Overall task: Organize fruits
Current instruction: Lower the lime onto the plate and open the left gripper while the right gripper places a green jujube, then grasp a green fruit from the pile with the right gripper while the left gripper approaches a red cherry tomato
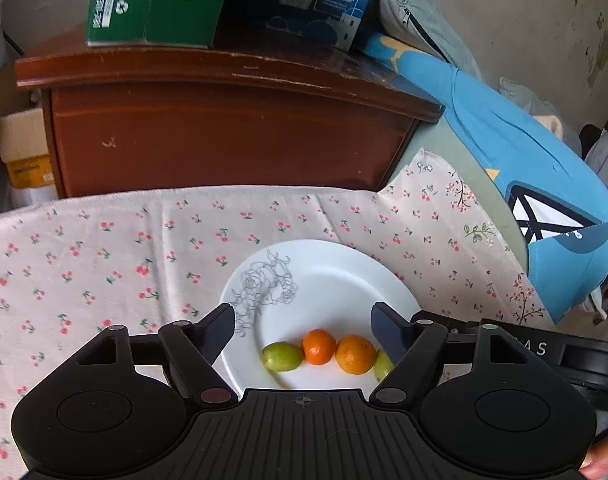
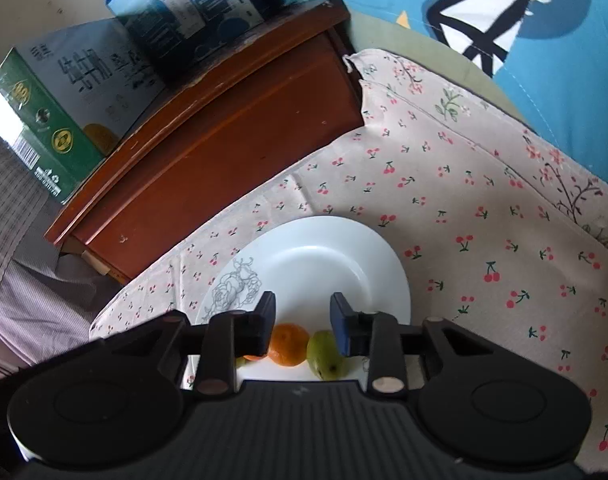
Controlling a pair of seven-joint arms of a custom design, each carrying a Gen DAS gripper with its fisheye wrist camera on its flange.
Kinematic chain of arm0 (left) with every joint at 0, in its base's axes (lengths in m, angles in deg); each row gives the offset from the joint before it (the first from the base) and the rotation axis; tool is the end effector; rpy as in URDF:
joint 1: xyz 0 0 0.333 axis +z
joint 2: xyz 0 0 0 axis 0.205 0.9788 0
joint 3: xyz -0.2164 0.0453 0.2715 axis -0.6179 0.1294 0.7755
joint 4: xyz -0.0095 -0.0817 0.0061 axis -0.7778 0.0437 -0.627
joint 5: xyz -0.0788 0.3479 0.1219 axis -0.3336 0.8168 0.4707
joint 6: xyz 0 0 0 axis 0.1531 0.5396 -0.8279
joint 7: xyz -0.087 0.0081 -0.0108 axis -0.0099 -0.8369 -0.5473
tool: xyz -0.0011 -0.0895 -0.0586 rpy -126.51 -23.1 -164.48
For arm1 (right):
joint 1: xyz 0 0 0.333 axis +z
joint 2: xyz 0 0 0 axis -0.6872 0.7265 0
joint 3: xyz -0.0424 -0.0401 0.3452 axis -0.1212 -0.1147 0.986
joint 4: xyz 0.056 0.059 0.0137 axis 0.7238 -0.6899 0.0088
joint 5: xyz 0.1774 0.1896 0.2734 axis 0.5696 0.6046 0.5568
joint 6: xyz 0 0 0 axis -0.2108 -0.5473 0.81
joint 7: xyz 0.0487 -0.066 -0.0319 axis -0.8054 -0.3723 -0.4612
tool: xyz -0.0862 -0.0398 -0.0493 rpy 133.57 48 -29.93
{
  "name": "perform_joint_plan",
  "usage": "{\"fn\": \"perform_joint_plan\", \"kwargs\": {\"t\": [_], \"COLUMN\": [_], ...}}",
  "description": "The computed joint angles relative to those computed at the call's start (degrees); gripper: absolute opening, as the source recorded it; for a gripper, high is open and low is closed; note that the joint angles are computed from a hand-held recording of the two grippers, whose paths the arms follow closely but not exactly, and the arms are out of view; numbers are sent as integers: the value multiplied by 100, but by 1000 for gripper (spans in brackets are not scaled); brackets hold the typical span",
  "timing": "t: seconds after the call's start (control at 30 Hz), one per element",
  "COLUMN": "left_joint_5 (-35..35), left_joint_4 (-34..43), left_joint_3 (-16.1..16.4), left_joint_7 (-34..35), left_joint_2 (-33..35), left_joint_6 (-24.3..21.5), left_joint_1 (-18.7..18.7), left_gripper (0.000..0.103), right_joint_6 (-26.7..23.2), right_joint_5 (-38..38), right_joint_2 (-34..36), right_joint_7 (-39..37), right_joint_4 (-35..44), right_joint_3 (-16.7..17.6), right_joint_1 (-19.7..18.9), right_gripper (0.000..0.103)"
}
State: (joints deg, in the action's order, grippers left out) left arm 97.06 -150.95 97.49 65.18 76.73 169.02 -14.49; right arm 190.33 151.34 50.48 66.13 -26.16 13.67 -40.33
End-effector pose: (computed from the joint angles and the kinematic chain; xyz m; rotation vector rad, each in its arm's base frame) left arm 0.6626 -0.2323 0.3122 -1.9574 1.6871 -1.0116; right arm 0.7078 0.1390 0.2894 -1.5684 1.6463 -0.1074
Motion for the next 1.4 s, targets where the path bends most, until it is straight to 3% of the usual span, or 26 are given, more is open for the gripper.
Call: {"fn": "perform_joint_plan", "kwargs": {"t": [0.13, 0.33, 0.63, 0.93, 1.03, 1.23, 1.4], "left_joint_5": [148, 207, -754, -1583, -1927, -2359, -2682], "left_joint_4": [-161, -687, -1661, -2201, -2366, -2633, -2815], "left_joint_3": [-20, 298, 1554, 2127, 2494, 2529, 2364], "left_joint_7": [-15, -275, 1, 726, 980, 1423, 1742], "left_joint_2": [-198, -486, -790, -878, -823, -860, -929], "left_joint_6": [-257, 69, 494, 508, 476, 462, 487], "left_joint_1": [2, -208, -1480, -2313, -2780, -2977, -2935], "left_gripper": [76, 76, 76, 77, 84, 85, 85], "right_joint_6": [-62, -55, -204, -323, -374, -498, -537], "right_joint_5": [-34, 184, 861, 1465, 1531, 1619, 1676], "right_joint_2": [-82, -267, -601, -919, -1009, -1174, -1283], "right_joint_7": [-110, -594, -1405, -2139, -2206, -2315, -2500], "right_joint_4": [-115, -359, -742, -1177, -1341, -1707, -1980], "right_joint_3": [14, 91, -84, -362, -455, -581, -643], "right_joint_1": [-7, -38, 105, 359, 445, 583, 702], "right_gripper": [34, 35, 37, 38, 38, 38, 38]}}
